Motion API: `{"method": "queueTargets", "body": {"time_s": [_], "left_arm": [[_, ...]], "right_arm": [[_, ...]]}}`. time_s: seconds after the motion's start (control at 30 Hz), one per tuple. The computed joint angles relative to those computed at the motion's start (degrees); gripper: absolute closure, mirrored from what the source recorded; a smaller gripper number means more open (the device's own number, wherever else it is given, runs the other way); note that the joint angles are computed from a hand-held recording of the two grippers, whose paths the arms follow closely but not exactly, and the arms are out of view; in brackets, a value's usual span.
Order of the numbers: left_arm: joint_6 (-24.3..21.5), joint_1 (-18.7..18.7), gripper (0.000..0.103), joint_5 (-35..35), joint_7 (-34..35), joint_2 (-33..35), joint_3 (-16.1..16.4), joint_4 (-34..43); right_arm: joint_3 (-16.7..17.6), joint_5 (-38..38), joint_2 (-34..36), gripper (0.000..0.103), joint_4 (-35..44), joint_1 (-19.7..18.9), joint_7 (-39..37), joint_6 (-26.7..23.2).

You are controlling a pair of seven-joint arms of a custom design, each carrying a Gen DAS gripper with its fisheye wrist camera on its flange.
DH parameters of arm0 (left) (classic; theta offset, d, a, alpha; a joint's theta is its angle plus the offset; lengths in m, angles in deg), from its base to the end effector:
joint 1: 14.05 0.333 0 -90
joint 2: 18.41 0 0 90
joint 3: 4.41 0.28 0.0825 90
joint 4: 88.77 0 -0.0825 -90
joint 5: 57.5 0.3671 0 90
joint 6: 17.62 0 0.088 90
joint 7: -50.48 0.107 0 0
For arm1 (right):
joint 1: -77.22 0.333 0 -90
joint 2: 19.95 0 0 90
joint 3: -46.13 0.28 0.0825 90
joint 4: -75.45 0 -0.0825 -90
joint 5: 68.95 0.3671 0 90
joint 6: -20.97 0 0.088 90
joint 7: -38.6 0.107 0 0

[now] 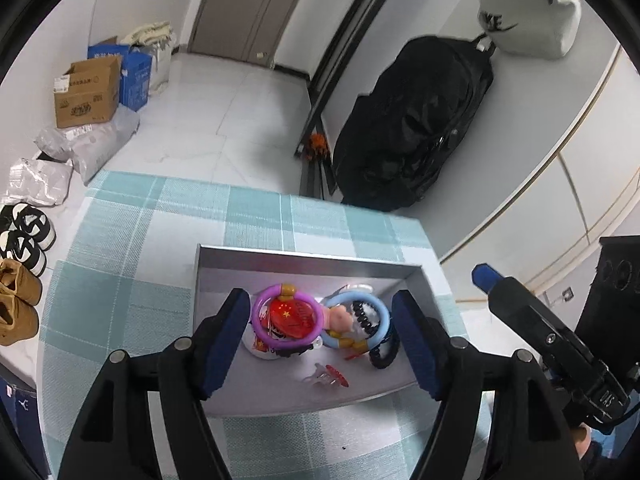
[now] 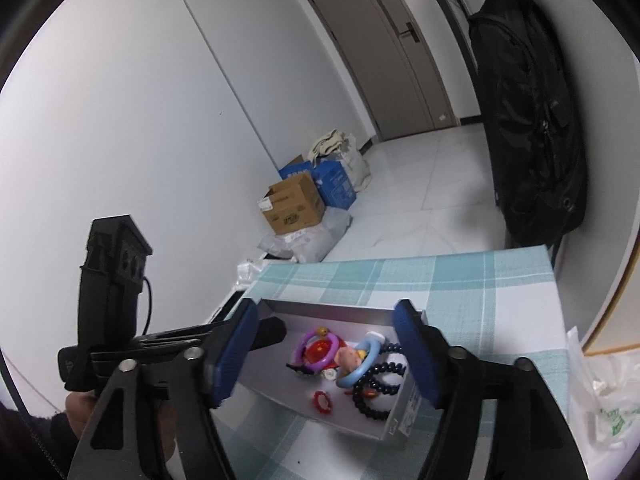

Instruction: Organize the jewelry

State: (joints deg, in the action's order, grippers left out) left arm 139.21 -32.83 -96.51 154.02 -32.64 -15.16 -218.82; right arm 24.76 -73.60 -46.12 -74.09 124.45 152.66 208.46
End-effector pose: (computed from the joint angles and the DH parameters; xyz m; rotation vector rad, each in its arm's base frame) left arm 0.4542 -0.2350 0.5071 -1.7551 2.2142 -1.2074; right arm 0.4000 0.1890 0.5068 -1.4921 1.4117 -0.2888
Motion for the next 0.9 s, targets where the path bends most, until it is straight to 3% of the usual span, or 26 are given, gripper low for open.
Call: {"method": "queueTargets", "body": {"time_s": [0.2, 0.3, 0.43, 0.63, 0.9], "left_arm": [[7.36, 1.28, 0.033, 7.37, -5.55, -3.42, -2.84, -4.18], [9.43, 2.35, 0.033, 11.84, -9.63, -4.52, -3.78, -5.6], [12.1, 4.8, 0.032, 18.54, -16.0, -6.66, -5.86, -7.99], [14.57, 6.93, 0.027, 24.95, -22.43, -10.27, -7.61, -11.3], [15.49, 8.34, 0.023, 29.79, -27.1, -14.64, -9.95, -14.28]], "right_arm": [[5.44, -1.5, -0.15, 0.021, -1.26, -5.94, 2.2, 2.49], [11.67, -2.96, -0.31, 0.018, -2.11, -12.5, 4.48, 3.22], [16.61, -5.24, -0.9, 0.016, -2.87, -17.77, 6.63, 3.64], [26.53, -7.11, -3.98, 0.009, -5.6, -27.72, 9.66, 6.16], [34.26, -8.47, -8.91, 0.004, -8.6, -34.33, 11.21, 6.82]]}}
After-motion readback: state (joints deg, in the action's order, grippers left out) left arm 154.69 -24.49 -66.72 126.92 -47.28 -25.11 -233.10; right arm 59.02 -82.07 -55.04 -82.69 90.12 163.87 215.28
